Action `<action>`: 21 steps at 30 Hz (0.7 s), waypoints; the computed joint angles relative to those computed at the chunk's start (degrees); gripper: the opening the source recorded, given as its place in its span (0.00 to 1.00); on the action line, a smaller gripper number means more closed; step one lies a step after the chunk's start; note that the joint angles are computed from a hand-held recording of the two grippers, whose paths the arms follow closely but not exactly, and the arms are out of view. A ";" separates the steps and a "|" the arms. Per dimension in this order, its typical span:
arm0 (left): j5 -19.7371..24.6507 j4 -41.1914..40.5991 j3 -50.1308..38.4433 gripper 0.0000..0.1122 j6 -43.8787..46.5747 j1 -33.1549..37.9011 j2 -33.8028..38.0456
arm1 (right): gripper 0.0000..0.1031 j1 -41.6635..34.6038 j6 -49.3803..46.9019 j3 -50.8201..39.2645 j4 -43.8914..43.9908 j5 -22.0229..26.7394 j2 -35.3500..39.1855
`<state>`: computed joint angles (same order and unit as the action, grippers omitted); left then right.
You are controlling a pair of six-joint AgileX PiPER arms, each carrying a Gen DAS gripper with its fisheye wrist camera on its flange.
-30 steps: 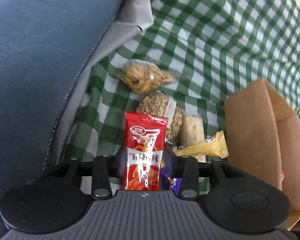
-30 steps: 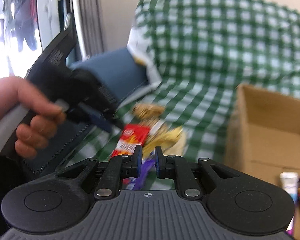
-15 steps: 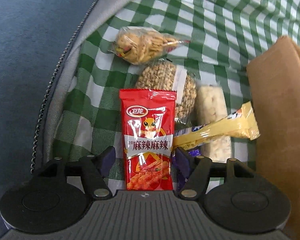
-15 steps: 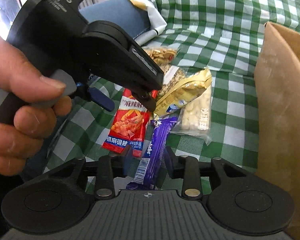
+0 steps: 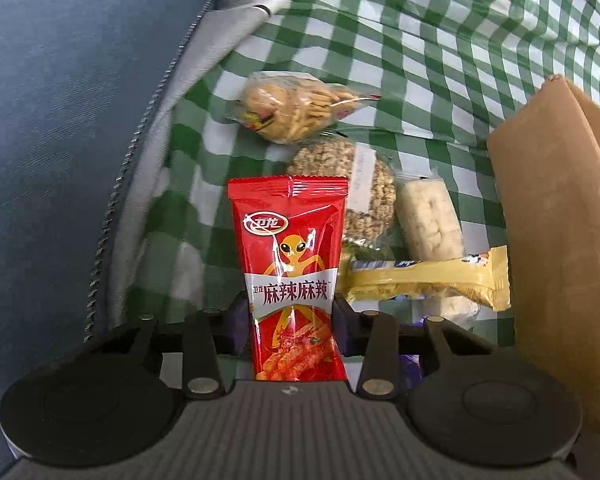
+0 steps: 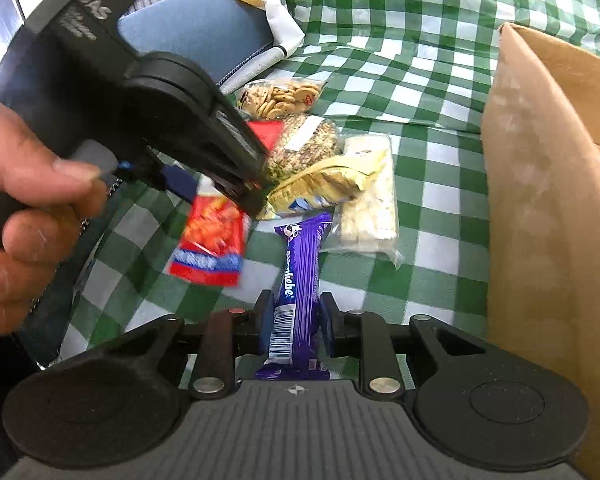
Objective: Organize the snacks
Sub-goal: 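Grasp the red spicy-strip packet with the left gripper while the right gripper grasps the purple chocolate bar, then lift both held snacks and carry them over the cardboard box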
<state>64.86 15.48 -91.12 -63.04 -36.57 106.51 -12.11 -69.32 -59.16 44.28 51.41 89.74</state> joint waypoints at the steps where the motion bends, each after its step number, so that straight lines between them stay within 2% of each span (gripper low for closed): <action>1: 0.10 0.06 0.35 0.41 0.00 -0.19 -0.43 | 0.25 -0.77 -0.44 0.09 -0.27 0.80 -0.27; 5: -1.61 -3.32 1.95 0.41 4.93 -0.53 -1.76 | 0.25 -2.71 -2.44 1.20 -2.07 2.36 -1.79; 12: 3.66 -5.34 -3.92 0.42 14.83 -3.24 2.99 | 0.25 -3.02 -1.21 1.42 -6.56 3.18 -2.44; 21: 4.96 -4.82 -4.44 0.45 15.84 -3.92 4.26 | 0.25 -3.00 -1.13 1.08 -5.75 3.54 -1.74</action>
